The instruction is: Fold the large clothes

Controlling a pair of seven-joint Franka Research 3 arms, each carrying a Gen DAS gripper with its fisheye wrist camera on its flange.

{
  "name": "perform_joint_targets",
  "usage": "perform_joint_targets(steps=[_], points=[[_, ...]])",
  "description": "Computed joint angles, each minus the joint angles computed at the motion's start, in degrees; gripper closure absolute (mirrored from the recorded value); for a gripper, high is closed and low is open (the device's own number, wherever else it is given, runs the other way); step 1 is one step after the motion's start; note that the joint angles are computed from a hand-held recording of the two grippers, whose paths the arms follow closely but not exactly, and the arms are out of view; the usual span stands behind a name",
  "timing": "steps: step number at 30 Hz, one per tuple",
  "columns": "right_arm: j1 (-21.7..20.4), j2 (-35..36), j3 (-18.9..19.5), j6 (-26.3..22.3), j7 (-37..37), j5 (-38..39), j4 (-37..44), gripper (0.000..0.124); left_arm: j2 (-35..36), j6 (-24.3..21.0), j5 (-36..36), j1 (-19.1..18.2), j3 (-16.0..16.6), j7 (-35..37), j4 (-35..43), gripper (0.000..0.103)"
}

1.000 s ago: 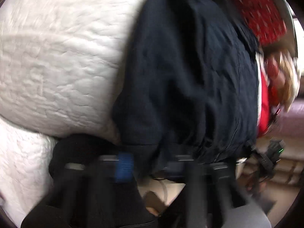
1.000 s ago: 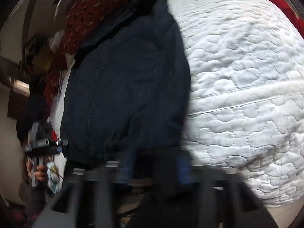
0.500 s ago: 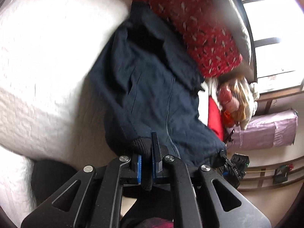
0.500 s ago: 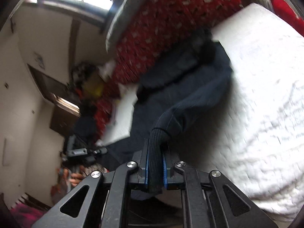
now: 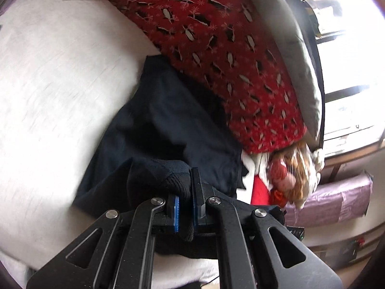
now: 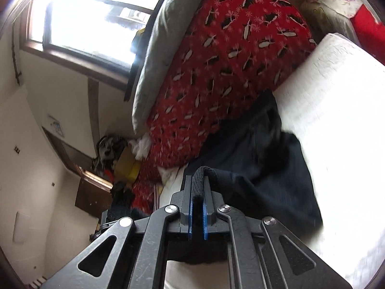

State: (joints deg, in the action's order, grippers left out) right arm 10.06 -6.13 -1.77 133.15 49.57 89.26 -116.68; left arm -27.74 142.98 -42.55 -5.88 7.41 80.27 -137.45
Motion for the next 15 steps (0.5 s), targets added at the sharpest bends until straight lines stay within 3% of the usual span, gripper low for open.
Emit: perform_joint_targets(steps=[6,15], points=[[-0.8,11.6,1.9,2.6,0.6,2.2,11.8,0.120,13.6,-0.9,-2.9,2.0,0.6,1.8,12.9,0.098],[-2.2,33.3,7.1,10.7,11.1,-7.4,37.6,0.120,31.2,-1.9,-0.6,8.7,-4.4,0.4,29.6,0.098]])
